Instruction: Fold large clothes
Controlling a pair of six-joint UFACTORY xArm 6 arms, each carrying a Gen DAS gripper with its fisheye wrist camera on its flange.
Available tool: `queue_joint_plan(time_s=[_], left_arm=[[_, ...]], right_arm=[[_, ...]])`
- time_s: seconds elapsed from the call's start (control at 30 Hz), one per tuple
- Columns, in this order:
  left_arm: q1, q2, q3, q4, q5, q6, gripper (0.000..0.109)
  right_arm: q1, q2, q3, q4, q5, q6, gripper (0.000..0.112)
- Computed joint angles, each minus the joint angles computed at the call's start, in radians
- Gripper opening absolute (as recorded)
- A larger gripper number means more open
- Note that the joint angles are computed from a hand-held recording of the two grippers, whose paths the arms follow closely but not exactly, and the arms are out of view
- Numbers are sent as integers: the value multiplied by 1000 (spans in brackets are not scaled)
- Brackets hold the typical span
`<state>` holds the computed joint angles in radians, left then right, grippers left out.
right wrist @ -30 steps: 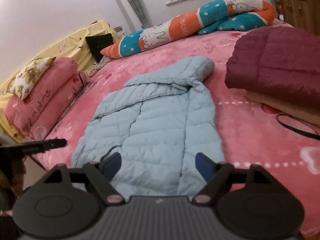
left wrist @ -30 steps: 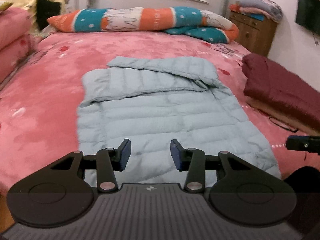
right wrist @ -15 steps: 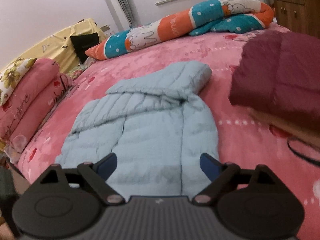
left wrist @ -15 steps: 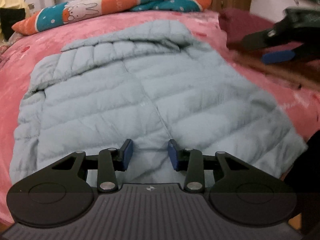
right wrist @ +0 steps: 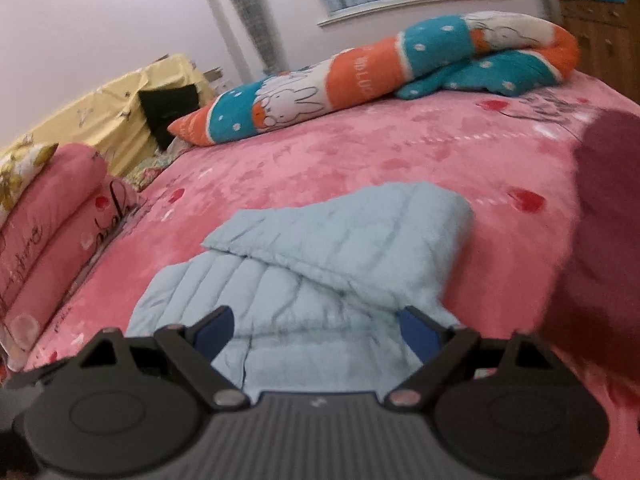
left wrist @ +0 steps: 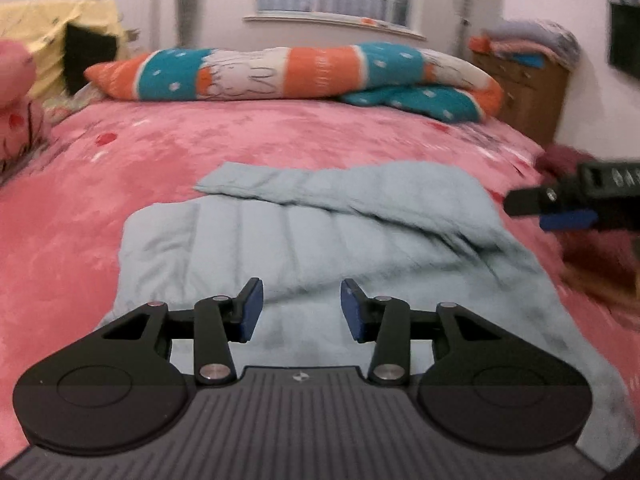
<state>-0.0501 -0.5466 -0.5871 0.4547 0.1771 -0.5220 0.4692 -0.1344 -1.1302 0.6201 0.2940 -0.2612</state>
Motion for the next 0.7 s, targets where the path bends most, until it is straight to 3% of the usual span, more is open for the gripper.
queue_joint_plan(time_s=[0.23, 0.47, 0.57, 0.7], left_arm=[[110, 79, -35, -61, -48, 44, 51], [148, 104, -60, -253, -5, 192, 58], [160, 111, -79, -249, 45, 197, 59], [185, 120, -87, -373, 49, 313, 59]], right_arm=[[47, 256, -285, -18, 31, -133, 90], [89, 515, -577, -225, 80, -107, 88], [109, 603, -684, -261, 98, -150, 87], [128, 731, -858, -432, 162, -107, 69]])
